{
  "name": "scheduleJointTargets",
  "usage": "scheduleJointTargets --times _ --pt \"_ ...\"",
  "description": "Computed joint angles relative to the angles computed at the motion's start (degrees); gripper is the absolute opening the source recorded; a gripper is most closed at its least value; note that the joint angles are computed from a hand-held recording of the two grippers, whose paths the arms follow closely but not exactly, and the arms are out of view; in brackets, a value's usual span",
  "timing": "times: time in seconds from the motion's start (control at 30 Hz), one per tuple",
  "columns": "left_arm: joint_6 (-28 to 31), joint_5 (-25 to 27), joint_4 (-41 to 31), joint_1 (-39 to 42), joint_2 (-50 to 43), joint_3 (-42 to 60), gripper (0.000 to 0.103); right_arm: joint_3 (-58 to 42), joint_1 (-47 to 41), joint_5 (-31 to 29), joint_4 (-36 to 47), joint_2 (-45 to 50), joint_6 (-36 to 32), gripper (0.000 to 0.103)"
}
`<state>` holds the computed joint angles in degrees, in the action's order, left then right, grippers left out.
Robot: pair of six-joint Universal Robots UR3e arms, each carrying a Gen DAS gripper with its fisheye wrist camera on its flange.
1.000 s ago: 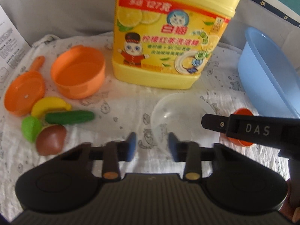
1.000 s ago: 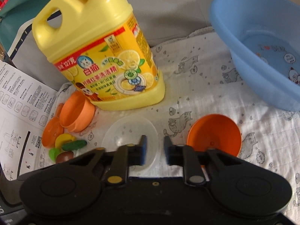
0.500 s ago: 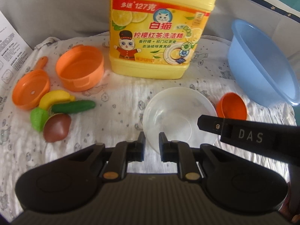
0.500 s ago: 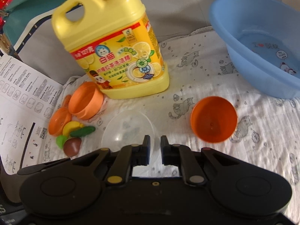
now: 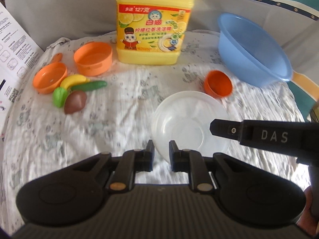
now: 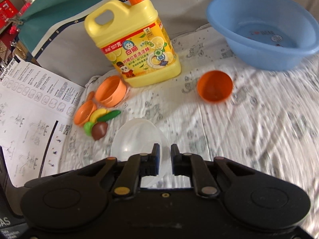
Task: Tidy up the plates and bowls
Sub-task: 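Carry the clear bowl with both tools and lower it into the blue bowl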
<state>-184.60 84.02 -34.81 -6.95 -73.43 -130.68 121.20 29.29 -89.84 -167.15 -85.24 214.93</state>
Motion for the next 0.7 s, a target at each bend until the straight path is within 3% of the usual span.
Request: scheduleJointTargets --times 0.43,0.7 --pt "-3.79 1.75 -15.16 -6.35 21.78 -3.71 0.014 13.15 6.91 -4.53 2.15 -16.82 6.42 0.012" --pt "-10.0 5.99 -18.37 -15.99 26.4 -3.92 0.015 19.72 11.36 -7.54 6.22 -27.42 11.07 0.012"
